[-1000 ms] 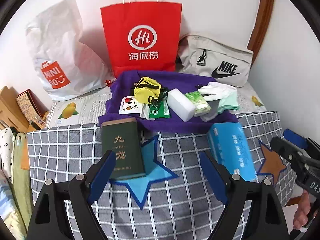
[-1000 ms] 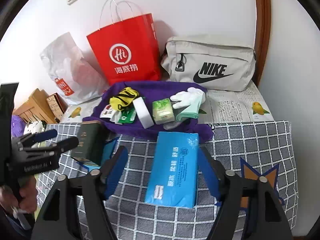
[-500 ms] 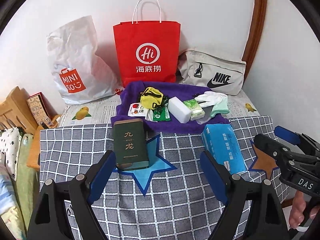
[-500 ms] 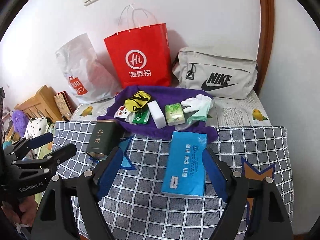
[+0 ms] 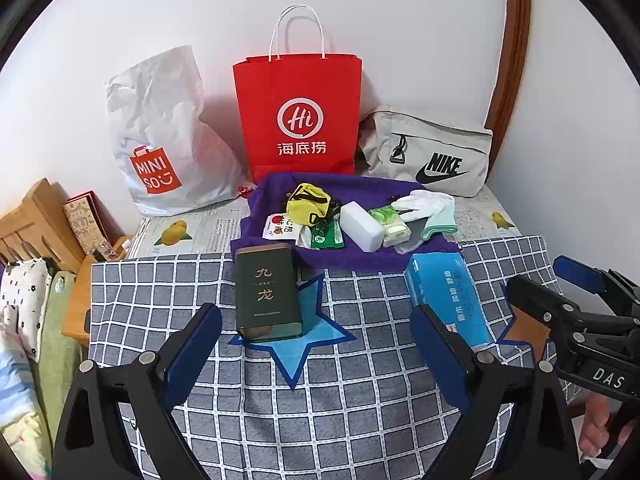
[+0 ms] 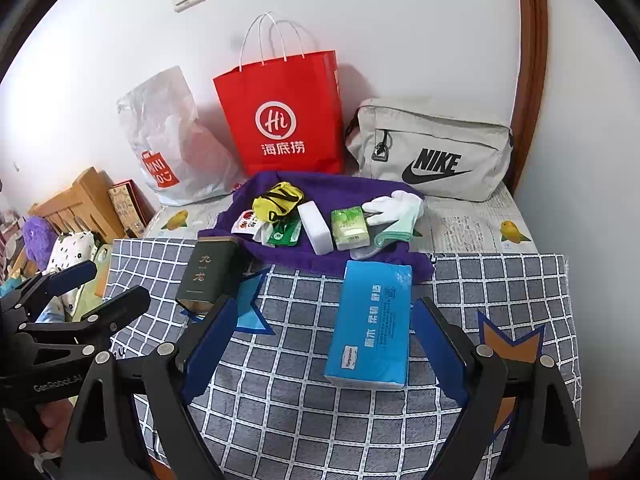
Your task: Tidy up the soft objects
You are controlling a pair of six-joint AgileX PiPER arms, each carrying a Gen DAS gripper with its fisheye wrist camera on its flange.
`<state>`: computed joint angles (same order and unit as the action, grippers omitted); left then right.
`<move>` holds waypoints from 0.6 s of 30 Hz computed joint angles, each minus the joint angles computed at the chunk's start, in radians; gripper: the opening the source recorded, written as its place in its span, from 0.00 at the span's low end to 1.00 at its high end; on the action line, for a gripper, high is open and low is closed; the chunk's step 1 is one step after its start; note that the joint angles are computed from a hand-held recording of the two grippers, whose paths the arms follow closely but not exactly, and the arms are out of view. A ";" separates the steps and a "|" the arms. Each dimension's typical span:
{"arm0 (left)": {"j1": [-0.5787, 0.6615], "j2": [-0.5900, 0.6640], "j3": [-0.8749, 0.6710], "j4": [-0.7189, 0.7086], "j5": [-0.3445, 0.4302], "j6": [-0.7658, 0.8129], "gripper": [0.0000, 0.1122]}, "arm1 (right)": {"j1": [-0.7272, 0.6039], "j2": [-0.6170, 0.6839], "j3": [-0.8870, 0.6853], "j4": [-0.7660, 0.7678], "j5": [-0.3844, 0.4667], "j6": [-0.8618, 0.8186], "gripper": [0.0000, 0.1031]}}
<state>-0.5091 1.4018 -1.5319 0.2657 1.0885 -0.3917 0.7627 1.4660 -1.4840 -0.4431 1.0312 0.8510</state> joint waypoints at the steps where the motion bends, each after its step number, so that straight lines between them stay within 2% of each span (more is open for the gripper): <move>1: 0.001 0.000 -0.002 0.000 0.001 -0.002 0.85 | 0.002 -0.001 -0.001 -0.002 0.003 0.001 0.86; 18: 0.016 -0.011 -0.024 -0.005 0.027 -0.009 0.85 | 0.025 -0.017 0.000 -0.022 0.033 0.021 0.86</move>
<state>-0.4931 1.3911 -1.5559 0.2611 1.1152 -0.4011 0.7872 1.4488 -1.4838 -0.4648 1.0640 0.8723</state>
